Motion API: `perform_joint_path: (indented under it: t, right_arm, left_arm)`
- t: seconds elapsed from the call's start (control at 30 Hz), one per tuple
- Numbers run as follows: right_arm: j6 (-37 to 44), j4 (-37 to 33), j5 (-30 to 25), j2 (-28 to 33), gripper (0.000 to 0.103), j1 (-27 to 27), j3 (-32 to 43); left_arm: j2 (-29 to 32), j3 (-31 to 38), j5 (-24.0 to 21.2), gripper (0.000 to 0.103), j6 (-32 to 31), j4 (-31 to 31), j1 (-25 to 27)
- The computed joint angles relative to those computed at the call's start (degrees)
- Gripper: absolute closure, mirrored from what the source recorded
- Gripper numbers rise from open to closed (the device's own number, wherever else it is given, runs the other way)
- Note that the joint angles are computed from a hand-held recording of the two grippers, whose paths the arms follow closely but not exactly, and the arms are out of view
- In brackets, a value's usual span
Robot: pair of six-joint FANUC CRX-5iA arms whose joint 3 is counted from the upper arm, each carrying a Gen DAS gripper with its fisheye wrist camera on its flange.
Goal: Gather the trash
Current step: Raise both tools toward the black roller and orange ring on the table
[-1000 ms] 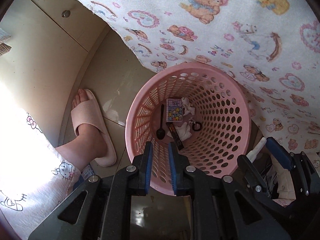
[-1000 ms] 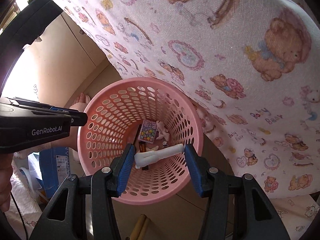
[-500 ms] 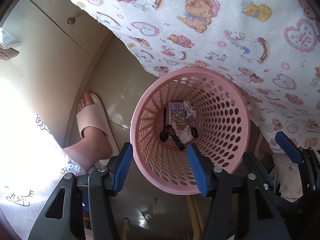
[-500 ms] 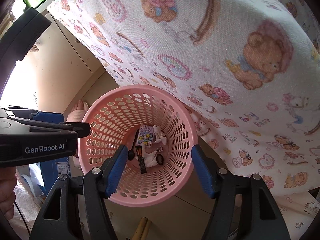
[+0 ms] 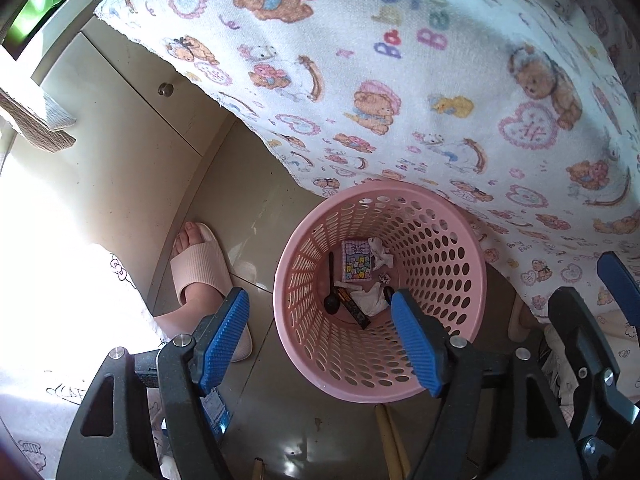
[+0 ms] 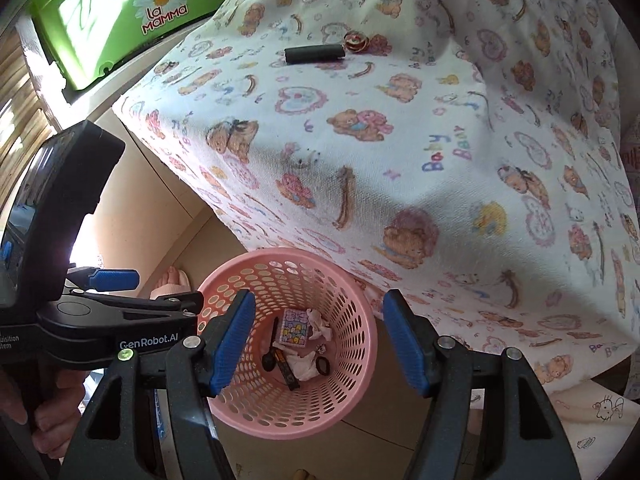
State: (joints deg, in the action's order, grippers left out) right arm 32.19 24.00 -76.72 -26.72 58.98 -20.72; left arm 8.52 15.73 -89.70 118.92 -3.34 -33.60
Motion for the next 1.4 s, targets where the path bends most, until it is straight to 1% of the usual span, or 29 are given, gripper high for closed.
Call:
perform_joint_path:
  t: [0.1,0.27,0.37,0.43,0.5,0.53,0.6,0.7,0.83,0.93,1.03,1.2,1.27,1.3,1.33,1.4]
  right_arm:
    - [-1.60,2.96,-0.06,-1.33,0.035,1.47,-0.09]
    - [-5.46,10.61,-0.42,-4.03,0.029,4.78,-1.95]
    - [-6.73,13.38,-0.68,-4.93,0.029,4.99,-2.56]
    - [-7.24,15.06,-1.15,-5.04,0.028,4.63,-2.82]
    - [-7.50,15.91,-1.01,-5.19,0.027,3.70,-3.02]
    - [-7.75,16.03,-0.87,-5.31,0.027,3.19,-3.06]
    - [-7.92,15.71,-0.45,-5.43,0.027,1.88,-2.94]
    - [-7.16,15.17,-0.14,-5.07,0.026,-0.12,-2.56]
    - [-6.78,16.68,0.13,-4.25,0.026,-2.55,-2.35]
    - [-7.02,17.71,0.46,-4.18,0.026,-4.05,-1.94]
    - [-6.50,17.88,1.25,-4.10,0.026,-5.60,-0.90]
    - [-4.98,18.10,4.67,-3.15,0.026,-8.24,1.61]
    - [-4.95,19.70,5.42,-2.46,0.023,-8.72,1.79]
    - [-5.47,19.94,5.44,-2.00,0.022,-9.04,2.13]
    - [-6.01,18.94,5.63,-1.58,0.022,-9.55,2.88]
    - [-3.90,12.48,7.07,-0.59,0.022,-11.83,6.15]
  left_arm:
    - [-1.24,0.83,1.37,0.031,0.53,-1.47,-0.73]
    - [-1.82,4.31,1.08,0.028,1.73,-8.08,-3.66]
    - [-2.27,4.78,1.73,0.027,1.73,-9.36,-4.15]
    - [-3.16,4.25,3.13,0.026,1.99,-9.29,-4.04]
    - [-3.79,4.29,4.16,0.021,2.85,-10.02,-4.25]
    - [-3.91,4.56,4.36,0.019,3.35,-10.83,-4.54]
    - [-3.76,5.41,4.02,0.011,3.73,-12.52,-5.17]
    - [-3.38,6.31,3.42,0.011,4.19,-13.79,-5.61]
    - [-3.65,7.00,4.29,0.011,2.76,-12.52,-4.93]
    - [-3.43,9.81,3.97,0.011,1.14,-14.54,-5.45]
    - [-3.02,12.76,4.13,0.011,-1.29,-14.51,-4.93]
    - [-1.64,18.13,3.68,0.011,-3.58,-16.57,-4.43]
    - [-1.05,19.94,4.03,0.011,-5.04,-16.64,-3.93]
    - [-0.75,20.86,4.91,0.011,-6.03,-16.20,-3.38]
    - [-0.51,21.55,5.71,0.011,-6.64,-15.89,-2.97]
    - [-0.02,22.96,7.39,0.011,-7.69,-16.00,-2.37]
